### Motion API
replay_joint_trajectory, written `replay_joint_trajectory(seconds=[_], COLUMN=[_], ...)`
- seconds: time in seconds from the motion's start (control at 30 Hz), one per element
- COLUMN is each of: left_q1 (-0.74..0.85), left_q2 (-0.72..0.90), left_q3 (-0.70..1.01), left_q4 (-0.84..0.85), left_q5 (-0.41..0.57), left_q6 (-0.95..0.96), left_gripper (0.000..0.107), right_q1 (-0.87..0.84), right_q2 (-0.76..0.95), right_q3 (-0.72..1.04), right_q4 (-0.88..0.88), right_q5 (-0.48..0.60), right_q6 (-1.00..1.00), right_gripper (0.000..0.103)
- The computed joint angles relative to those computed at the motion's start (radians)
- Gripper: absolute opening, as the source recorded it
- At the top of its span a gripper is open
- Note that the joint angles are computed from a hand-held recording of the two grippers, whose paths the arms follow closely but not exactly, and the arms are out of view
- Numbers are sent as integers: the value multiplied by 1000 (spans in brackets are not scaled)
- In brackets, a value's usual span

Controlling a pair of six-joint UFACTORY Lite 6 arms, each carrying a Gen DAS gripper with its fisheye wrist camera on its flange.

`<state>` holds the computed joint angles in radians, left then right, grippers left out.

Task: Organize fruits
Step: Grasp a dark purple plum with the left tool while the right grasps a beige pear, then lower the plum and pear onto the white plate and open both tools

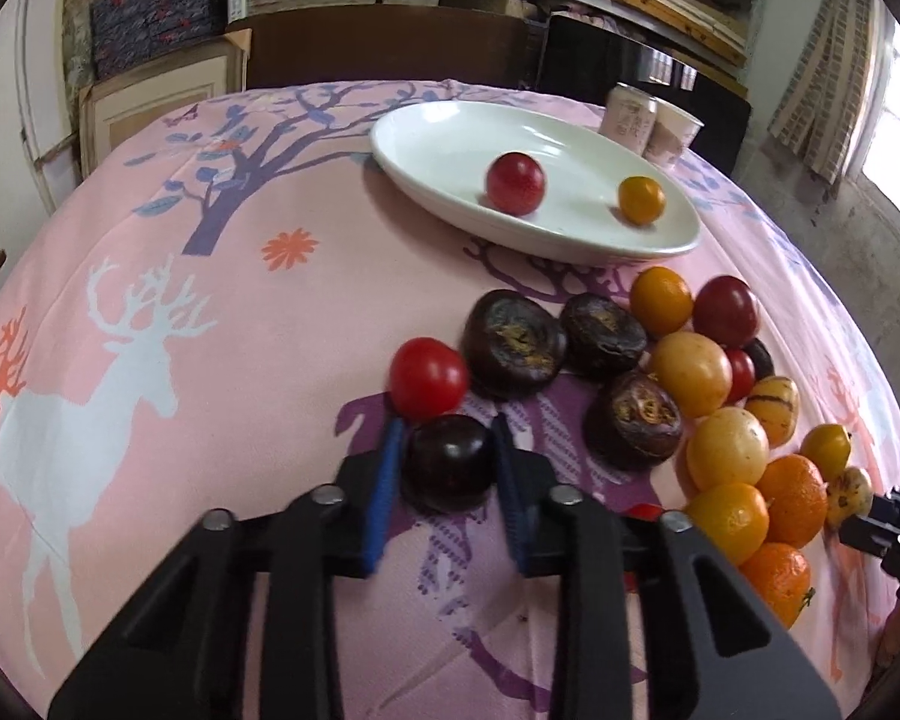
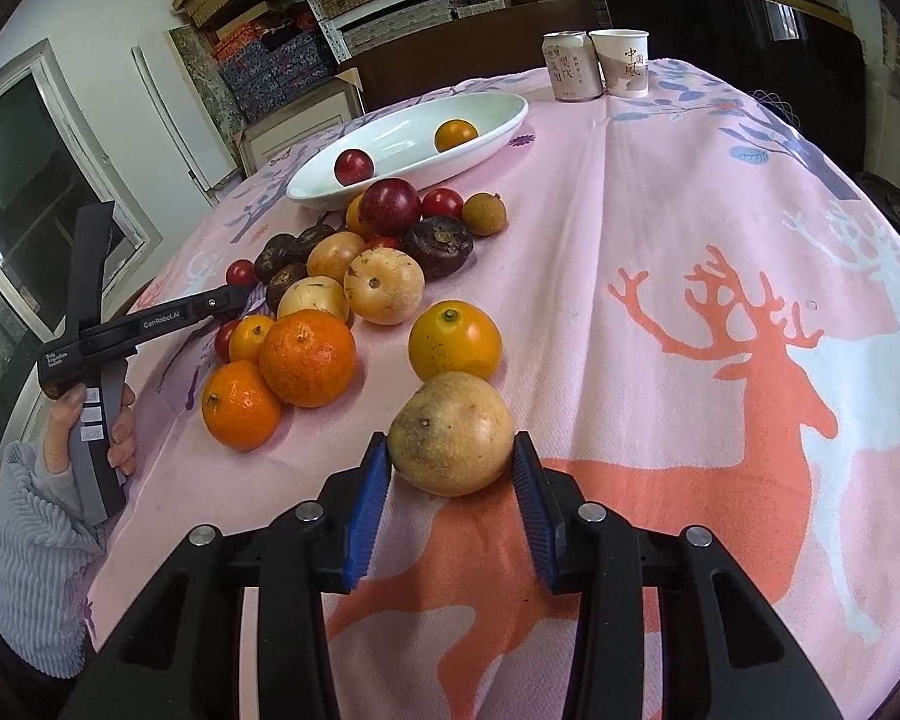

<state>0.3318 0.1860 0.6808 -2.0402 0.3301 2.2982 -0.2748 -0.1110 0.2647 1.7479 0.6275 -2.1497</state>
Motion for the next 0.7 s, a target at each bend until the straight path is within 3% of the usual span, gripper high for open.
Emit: replay_joint_trajectory(seconds=[0.1, 0.3, 0.47, 0.6, 0.7], left_q1=[-32, 20, -20, -95, -151], left_q2=[-31, -102, -233, -142, -4], left_q3=[-33, -93, -93, 115, 305], left_q4=[-102, 9, 33, 128, 213], left_q5=[-23, 32, 36, -28, -77], left_q6=[112, 16, -28, -202, -335], left_gripper=[27, 26, 26, 26, 26], right_q1=[-9, -56, -69, 99, 285], right_q2=[9, -6, -172, -150, 24], right_q3=[5, -5, 8, 201, 422], right_q4=[-7, -42, -102, -37, 158], right_q5=[10, 62, 95, -13, -177], right_q6=[3, 10, 137, 258, 180], right_gripper=[42, 41, 41, 41, 41])
